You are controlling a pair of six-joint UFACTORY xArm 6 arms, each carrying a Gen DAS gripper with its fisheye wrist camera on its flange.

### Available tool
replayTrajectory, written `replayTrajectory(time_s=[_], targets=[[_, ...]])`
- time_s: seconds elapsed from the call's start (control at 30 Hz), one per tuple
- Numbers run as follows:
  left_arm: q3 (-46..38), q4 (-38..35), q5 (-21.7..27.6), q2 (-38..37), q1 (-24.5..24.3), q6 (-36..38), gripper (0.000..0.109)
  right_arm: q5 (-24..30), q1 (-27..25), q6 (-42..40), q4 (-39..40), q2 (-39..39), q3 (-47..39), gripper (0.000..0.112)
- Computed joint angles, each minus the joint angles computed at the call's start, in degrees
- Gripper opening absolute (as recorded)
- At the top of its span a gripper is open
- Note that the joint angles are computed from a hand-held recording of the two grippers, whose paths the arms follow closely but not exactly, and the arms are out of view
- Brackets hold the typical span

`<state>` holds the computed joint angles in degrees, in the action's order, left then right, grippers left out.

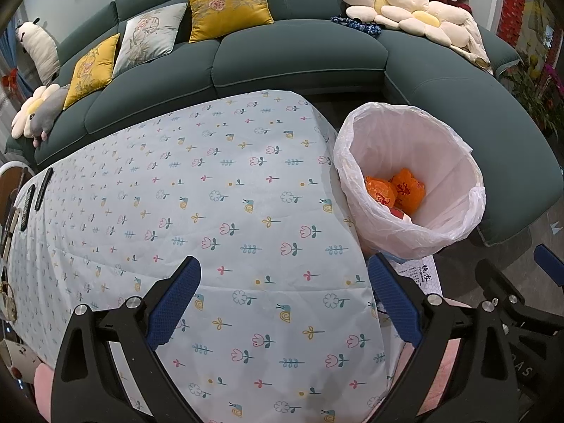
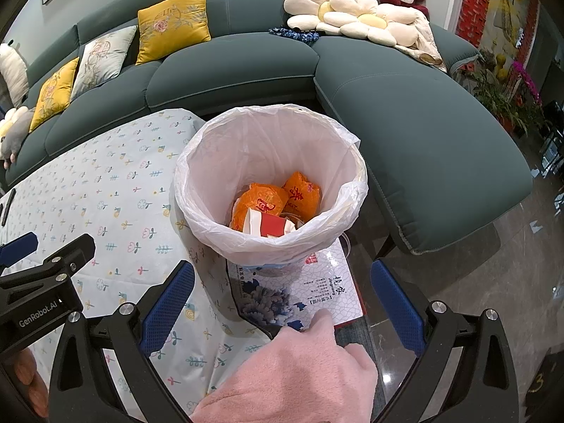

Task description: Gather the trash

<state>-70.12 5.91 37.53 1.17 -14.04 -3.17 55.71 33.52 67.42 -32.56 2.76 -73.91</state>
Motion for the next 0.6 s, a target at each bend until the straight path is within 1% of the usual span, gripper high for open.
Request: replayTrajectory(time_s=[0.6], targets=[[0.0, -0.8, 0.0, 0.0, 0.1, 1.0, 0.091, 0.1, 0.0, 0.1, 0.1, 0.0, 0.0, 0.096]])
